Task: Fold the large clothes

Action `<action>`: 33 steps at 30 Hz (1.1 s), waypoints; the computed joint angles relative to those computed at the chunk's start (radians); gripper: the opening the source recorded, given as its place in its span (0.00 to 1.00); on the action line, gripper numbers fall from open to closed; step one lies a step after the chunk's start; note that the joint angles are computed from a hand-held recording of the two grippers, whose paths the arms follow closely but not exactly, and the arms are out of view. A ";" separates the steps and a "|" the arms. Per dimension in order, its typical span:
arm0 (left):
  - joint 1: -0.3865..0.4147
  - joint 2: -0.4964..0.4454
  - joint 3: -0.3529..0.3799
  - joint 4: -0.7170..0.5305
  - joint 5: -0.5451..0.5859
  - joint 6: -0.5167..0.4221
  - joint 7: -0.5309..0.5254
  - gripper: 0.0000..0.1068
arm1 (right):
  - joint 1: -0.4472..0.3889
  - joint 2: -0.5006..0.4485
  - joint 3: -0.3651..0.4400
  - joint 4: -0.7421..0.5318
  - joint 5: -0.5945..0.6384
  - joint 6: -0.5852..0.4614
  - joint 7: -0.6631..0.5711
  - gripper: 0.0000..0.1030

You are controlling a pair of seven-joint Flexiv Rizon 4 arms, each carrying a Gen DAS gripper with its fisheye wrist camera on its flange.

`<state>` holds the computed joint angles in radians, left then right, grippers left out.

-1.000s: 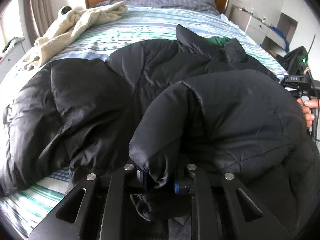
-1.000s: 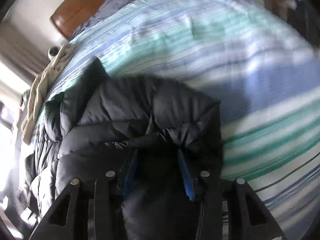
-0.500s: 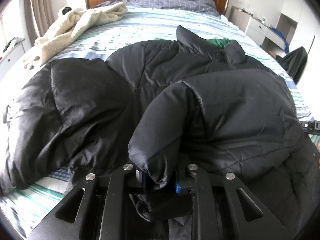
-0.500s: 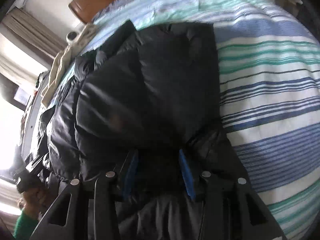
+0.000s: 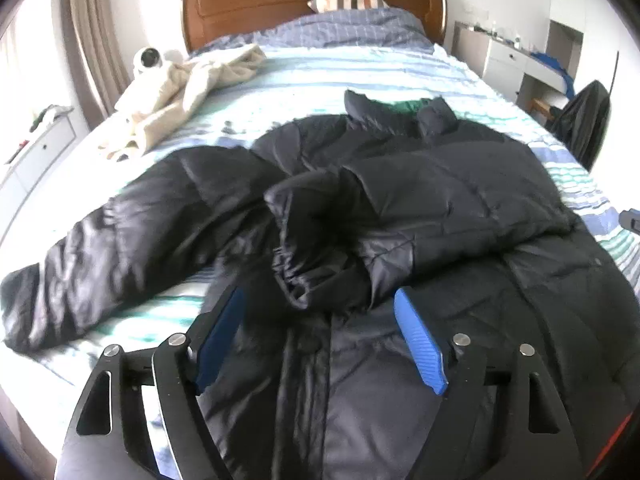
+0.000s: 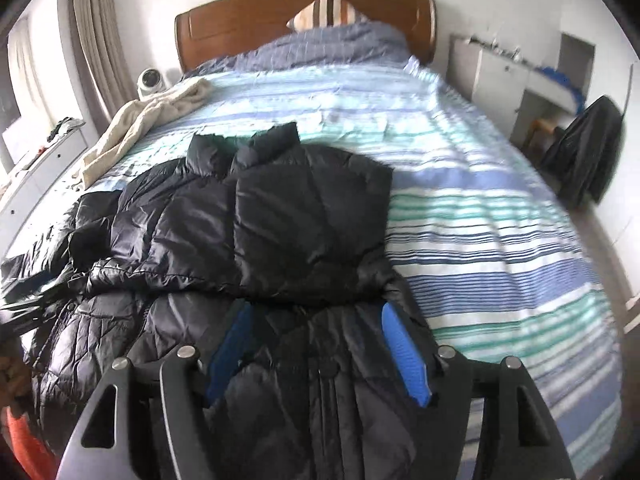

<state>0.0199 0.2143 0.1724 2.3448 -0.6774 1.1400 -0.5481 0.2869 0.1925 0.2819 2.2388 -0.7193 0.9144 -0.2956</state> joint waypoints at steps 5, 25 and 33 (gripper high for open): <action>0.041 0.045 0.025 -0.004 0.061 -0.002 -0.044 0.82 | 0.012 0.048 0.036 0.038 0.000 0.018 0.093 0.67; 0.368 -0.385 0.053 -0.276 -0.019 -0.028 -0.453 0.93 | 0.156 0.104 0.129 0.070 0.104 -0.108 0.120 0.67; 0.459 -0.487 -0.065 -0.338 -0.299 0.131 -0.530 0.59 | 0.181 0.067 0.133 0.049 0.075 -0.100 0.135 0.67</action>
